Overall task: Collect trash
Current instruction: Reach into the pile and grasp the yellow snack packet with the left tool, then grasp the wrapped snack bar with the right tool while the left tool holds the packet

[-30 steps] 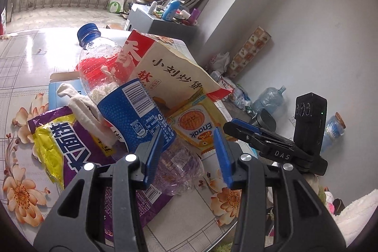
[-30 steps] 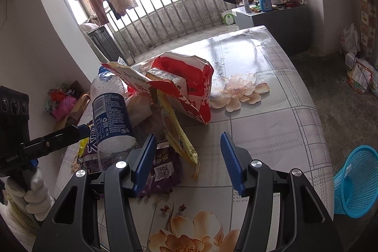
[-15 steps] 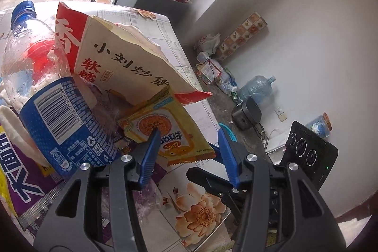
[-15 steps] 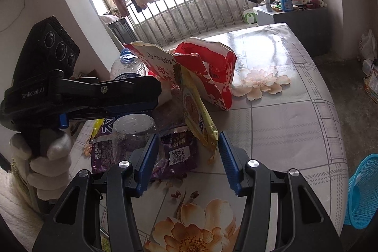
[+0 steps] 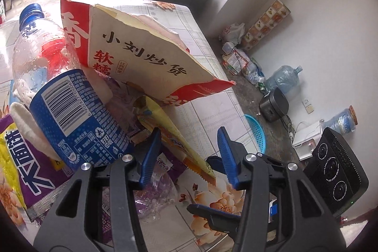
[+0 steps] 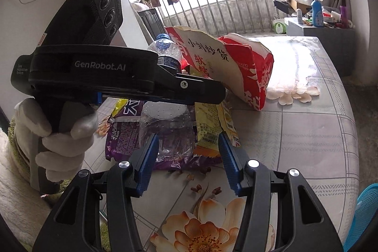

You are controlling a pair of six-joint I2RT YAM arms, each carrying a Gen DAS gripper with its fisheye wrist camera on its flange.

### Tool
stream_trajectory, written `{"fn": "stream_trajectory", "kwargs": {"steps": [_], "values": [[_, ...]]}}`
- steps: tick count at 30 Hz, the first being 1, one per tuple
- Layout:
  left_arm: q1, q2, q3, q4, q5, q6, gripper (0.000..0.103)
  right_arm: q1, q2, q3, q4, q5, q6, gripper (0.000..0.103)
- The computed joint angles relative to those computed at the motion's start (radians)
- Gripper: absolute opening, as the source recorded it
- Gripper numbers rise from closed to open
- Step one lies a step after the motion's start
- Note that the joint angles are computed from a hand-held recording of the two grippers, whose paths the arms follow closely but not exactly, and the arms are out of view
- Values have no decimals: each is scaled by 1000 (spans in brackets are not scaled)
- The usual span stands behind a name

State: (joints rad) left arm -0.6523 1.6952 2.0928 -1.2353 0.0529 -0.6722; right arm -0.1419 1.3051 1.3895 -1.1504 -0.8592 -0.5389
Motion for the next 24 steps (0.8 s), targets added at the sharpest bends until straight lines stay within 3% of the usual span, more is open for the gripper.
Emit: {"fn": "stream_trajectory", "kwargs": {"steps": [3,6,10,14,16,20,24], "values": [[3,-1,-12,-11,4,-24,18,-11,-4,2,-10,-10,-5,51],[1,-27,-49,-2,-9,-22,8,-32,-12,14,-28,-18,-16,51],[-16,-69,-88,16,-31,-16,3,-107,-2,73,-108,-70,-75,51],[-20,-140,-156,50,-25,-10,0,-254,81,223,-263,-224,-160,51],[-23,-188,-190,69,-26,-5,0,-297,134,314,-292,-280,-147,51],[-26,-281,-208,84,-51,19,0,-225,167,401,-79,-204,58,51],[7,-344,-152,79,-29,56,0,-80,256,491,51,-91,167,51]]}}
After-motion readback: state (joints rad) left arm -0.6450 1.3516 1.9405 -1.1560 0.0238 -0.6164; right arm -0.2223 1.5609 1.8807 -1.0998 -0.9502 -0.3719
